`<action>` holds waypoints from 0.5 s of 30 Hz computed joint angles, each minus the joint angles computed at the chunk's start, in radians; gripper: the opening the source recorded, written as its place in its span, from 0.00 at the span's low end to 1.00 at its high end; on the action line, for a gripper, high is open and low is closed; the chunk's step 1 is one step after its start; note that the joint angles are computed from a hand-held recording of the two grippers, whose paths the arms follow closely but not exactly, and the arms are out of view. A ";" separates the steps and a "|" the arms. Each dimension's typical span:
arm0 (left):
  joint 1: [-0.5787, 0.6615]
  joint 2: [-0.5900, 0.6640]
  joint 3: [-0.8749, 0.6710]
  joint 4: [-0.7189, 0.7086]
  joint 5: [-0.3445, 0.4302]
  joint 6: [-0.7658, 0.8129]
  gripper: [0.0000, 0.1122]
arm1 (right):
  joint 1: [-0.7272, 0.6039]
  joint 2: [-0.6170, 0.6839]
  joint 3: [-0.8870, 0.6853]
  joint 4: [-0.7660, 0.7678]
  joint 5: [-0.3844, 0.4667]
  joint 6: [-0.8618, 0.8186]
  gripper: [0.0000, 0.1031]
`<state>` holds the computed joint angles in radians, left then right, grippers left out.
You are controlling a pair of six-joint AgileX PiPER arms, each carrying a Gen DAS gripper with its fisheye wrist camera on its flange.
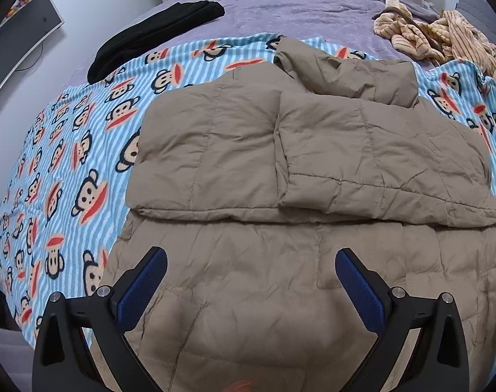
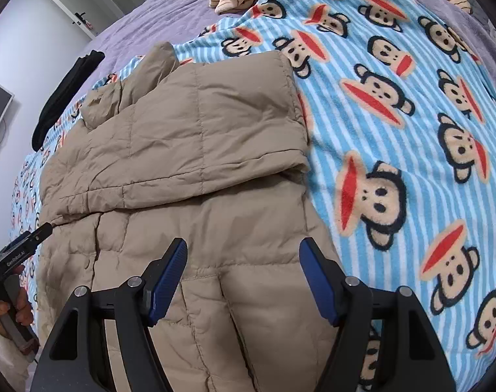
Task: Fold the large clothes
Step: 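Open the left tool and withdraw it from the folded jacket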
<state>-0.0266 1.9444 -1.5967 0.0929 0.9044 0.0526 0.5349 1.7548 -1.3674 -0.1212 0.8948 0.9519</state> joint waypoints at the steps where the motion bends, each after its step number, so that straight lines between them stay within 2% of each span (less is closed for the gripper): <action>1: 0.005 -0.010 0.014 -0.007 0.002 0.008 0.92 | 0.005 -0.003 0.002 0.008 -0.001 -0.003 0.74; 2: 0.011 -0.021 0.030 -0.015 0.008 0.018 0.92 | 0.010 -0.008 0.008 0.018 -0.006 -0.006 0.78; 8: 0.057 -0.091 0.142 -0.046 0.001 0.092 0.92 | 0.067 -0.052 0.067 0.043 -0.044 0.075 0.80; 13: 0.139 -0.146 0.225 -0.072 -0.004 0.186 0.92 | 0.163 -0.062 0.079 -0.009 -0.030 0.235 0.82; 15: 0.190 -0.161 0.230 -0.111 0.036 0.248 0.92 | 0.204 -0.053 0.062 -0.015 -0.003 0.279 0.85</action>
<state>0.1636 1.7832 -1.3667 -0.0180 0.9404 0.3008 0.7391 1.7017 -1.3059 -0.1357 0.8917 1.2307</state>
